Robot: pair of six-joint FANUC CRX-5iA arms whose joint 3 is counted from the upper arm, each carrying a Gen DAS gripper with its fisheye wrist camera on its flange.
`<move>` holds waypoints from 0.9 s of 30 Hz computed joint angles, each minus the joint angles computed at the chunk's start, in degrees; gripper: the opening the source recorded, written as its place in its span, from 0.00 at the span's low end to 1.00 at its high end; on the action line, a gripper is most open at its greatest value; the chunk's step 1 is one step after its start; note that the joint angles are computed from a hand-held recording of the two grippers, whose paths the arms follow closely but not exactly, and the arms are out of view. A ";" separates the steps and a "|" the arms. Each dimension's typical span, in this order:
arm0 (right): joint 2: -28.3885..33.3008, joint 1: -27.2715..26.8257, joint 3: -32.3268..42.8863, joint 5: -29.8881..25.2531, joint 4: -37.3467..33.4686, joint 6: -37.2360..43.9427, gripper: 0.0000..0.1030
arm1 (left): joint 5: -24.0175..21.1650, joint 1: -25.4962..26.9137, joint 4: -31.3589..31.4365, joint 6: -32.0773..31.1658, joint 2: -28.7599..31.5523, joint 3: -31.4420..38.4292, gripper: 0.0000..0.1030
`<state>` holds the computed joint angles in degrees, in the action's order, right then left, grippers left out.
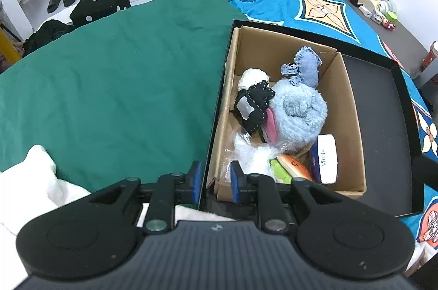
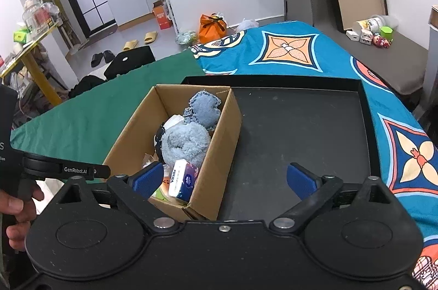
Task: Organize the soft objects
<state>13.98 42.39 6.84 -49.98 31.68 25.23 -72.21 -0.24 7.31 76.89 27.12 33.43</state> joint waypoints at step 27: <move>-8.48 2.06 -7.69 -2.06 6.58 -13.38 1.00 | 0.40 -1.20 2.00 0.19 -7.33 -2.79 0.84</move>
